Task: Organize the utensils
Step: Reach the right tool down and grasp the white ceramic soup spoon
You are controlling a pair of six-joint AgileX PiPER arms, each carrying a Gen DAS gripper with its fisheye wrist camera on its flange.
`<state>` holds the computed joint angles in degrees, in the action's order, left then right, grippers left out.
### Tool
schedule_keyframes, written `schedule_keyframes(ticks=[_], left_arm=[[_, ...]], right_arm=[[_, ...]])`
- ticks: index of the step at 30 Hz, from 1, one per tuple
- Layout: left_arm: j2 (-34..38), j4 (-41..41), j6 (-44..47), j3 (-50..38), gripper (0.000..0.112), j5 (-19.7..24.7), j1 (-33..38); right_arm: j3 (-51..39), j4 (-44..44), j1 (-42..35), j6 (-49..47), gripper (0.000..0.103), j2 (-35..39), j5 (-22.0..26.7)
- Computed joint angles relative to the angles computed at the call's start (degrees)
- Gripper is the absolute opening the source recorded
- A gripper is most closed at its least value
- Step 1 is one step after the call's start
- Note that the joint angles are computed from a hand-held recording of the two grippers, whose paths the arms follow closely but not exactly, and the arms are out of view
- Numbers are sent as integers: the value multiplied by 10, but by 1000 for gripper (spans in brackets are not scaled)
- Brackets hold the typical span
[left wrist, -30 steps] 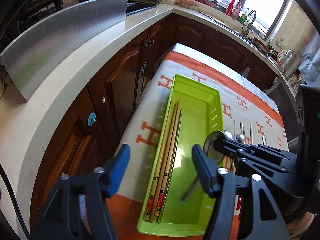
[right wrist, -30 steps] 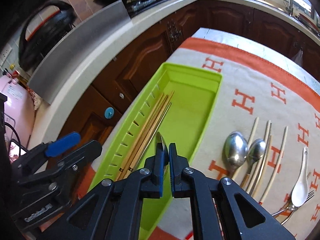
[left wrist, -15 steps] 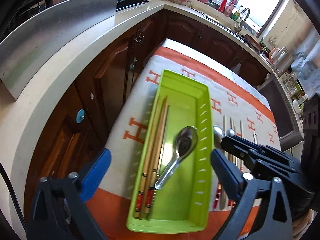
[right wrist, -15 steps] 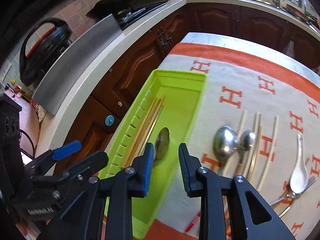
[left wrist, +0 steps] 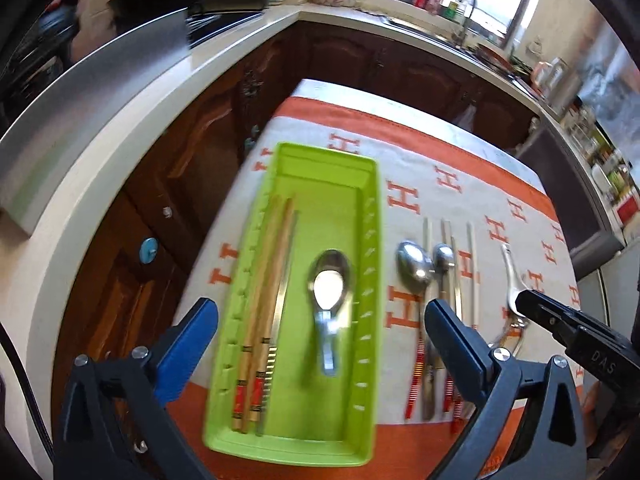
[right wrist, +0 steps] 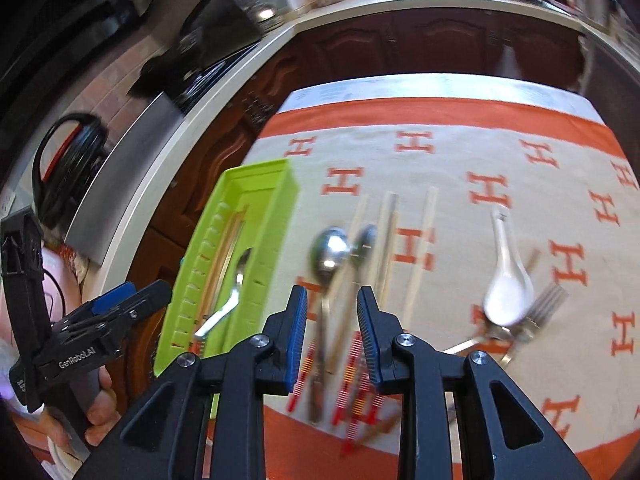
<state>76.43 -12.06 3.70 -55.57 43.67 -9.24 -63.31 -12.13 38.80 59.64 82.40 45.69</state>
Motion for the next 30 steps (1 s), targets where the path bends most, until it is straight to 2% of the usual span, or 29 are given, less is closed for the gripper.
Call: schedule_keyframes(ticks=[7, 13, 19, 22, 30], left_arm=[[44, -44, -9, -30, 102, 8, -48], [105, -92, -4, -65, 93, 17, -67], [175, -108, -22, -114, 86, 30, -89], [205, -108, -35, -133, 79, 32, -99], [253, -81, -87, -173, 78, 27, -120]], right_arm=[[110, 24, -66, -10, 26, -92, -29], [154, 77, -155, -82, 26, -133, -47], [191, 180, -279, -209, 26, -125, -73], [210, 226, -325, -264, 26, -105, -87], [231, 263, -349, -320, 25, -54, -130]])
